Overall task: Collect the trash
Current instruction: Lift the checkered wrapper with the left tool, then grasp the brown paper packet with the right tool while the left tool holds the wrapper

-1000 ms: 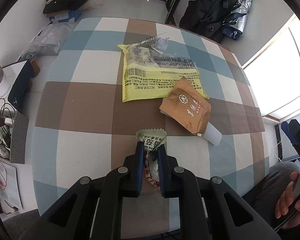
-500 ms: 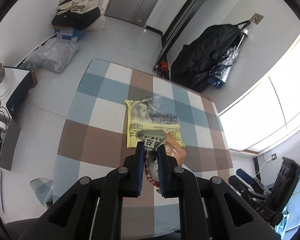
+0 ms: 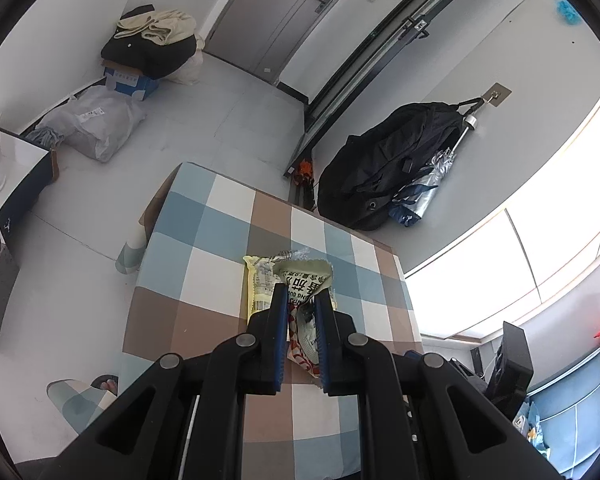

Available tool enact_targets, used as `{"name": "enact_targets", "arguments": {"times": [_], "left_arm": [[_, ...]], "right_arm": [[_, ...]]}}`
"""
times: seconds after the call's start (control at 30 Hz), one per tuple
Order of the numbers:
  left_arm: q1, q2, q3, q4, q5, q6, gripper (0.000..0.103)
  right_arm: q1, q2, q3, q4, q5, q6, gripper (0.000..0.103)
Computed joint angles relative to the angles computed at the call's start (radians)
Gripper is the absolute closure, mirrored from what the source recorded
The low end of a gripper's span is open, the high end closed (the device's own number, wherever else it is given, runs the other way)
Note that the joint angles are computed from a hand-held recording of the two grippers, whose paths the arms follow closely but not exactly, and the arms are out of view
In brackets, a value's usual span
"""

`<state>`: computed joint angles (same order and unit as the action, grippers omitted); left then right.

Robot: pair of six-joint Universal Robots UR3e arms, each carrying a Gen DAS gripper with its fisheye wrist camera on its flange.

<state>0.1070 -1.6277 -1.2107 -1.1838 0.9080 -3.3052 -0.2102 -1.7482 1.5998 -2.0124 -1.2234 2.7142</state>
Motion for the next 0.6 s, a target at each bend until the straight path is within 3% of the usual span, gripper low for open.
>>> {"name": "enact_targets", "arguments": {"times": [0.27, 0.5, 0.6], "left_arm": [[0.021, -0.016, 0.018, 0.01, -0.029, -0.045, 0.094], [0.039, -0.011, 0.006, 0.004, -0.047, -0.05, 0.094], [0.045, -0.008, 0.003, -0.001, -0.052, -0.05, 0.094]], "right_arm": [[0.156, 0.282, -0.273, 0.107, -0.109, 0.028, 0.015], [0.229, 0.381, -0.371, 0.15, -0.175, 0.008, 0.018], [0.231, 0.395, -0.389, 0.186, -0.173, 0.013, 0.035]]}}
